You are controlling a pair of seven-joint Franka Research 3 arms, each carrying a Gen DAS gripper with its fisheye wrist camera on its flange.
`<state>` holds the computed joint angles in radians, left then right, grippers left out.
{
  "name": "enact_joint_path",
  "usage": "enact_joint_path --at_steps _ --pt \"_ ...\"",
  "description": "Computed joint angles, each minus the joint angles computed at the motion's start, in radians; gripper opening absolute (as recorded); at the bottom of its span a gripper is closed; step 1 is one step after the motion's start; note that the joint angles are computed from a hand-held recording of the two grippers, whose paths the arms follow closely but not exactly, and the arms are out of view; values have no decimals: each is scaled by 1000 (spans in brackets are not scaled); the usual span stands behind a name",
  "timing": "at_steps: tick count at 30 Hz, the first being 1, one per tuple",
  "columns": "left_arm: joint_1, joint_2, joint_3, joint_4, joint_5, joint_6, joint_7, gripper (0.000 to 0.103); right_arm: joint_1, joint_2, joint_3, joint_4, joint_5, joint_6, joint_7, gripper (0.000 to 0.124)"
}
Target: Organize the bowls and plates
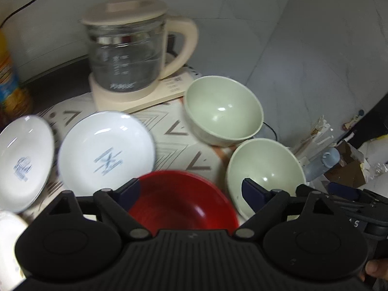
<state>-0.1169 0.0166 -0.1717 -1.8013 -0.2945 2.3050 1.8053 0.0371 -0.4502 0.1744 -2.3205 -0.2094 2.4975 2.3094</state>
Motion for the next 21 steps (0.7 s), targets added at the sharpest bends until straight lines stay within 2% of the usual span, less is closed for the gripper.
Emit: enact_joint_path --at_steps 3,7,14,16,18,21 --pt "-7 42 -11 40 -4 -7 21 85 -12 16 1 11 -14 -16 12 85" --pt "-14 115 -32 111 13 -44 26 72 -17 31 -5 16 -25 -34 30 82" --pt "-25 213 -65 203 59 -92 29 59 -9 37 -31 -4 4 -71 59 75" --pt "-31 233 -70 216 77 -89 16 53 -3 39 -39 -11 23 -73 59 71" --pt "-35 241 -74 215 87 -69 3 52 1 40 -44 -17 38 -73 59 68" --pt "-41 264 -81 235 108 -79 1 48 3 47 -48 -18 50 -72 58 64"
